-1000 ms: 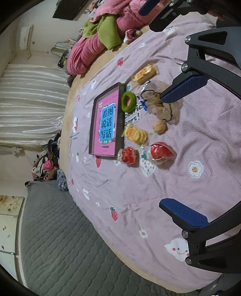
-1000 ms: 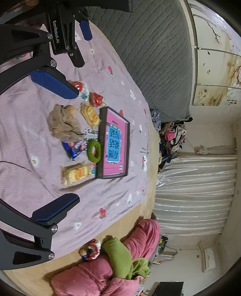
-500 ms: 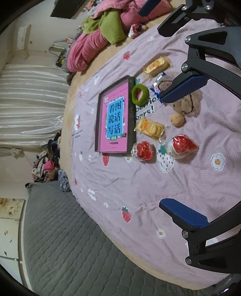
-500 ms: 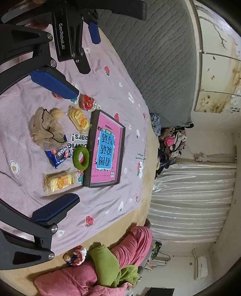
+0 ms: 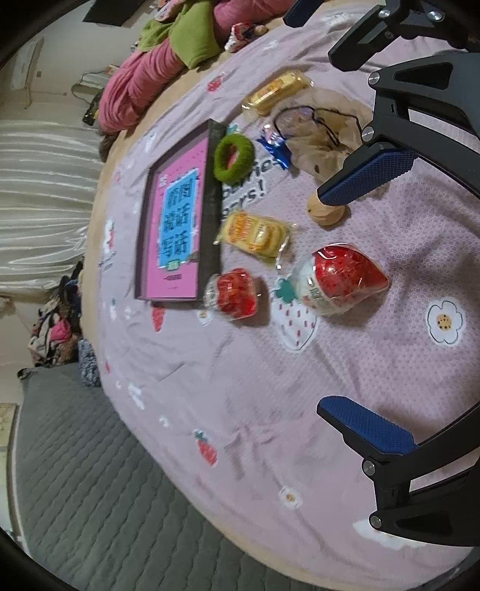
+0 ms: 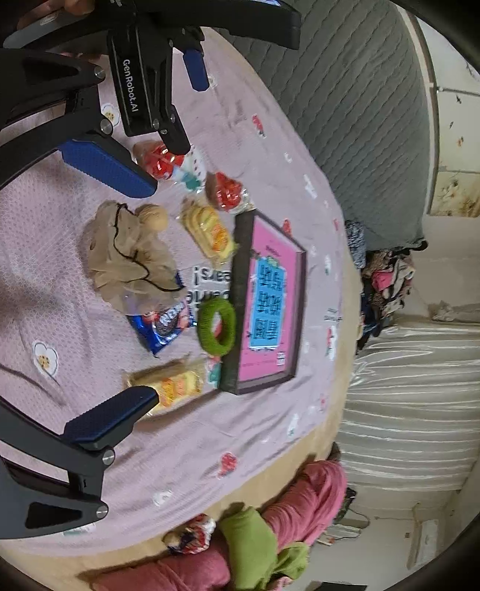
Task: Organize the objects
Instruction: 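Move left tool to the red wrapped egg while right tool approaches the beige mesh bag, then close left tool on the red egg while right tool grasps the mesh bag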
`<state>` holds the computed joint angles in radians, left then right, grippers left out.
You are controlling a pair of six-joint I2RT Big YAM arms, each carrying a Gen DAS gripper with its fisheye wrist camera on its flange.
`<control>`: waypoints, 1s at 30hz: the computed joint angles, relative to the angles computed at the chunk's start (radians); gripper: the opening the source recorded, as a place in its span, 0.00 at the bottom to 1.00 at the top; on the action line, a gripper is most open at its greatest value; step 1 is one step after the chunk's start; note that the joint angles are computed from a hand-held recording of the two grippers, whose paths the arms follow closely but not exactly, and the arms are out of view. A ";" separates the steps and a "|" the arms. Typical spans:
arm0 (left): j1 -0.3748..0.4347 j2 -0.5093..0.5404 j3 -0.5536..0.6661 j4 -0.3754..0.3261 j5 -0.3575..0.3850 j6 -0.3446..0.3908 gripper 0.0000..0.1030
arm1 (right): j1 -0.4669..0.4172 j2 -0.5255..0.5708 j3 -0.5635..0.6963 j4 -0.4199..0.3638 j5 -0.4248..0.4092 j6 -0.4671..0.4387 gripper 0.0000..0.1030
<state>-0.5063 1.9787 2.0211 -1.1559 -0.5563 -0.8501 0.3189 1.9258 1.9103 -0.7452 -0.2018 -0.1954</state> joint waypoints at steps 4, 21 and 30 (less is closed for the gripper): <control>0.010 0.016 -0.005 0.017 0.024 0.011 1.00 | 0.006 0.039 0.028 -0.018 0.028 0.012 1.00; 0.047 0.044 -0.044 0.078 0.090 0.028 0.99 | 0.030 0.141 0.104 -0.067 0.144 0.015 0.99; 0.056 0.085 0.003 0.073 0.136 0.043 0.81 | 0.034 0.183 0.161 -0.115 0.123 0.050 0.80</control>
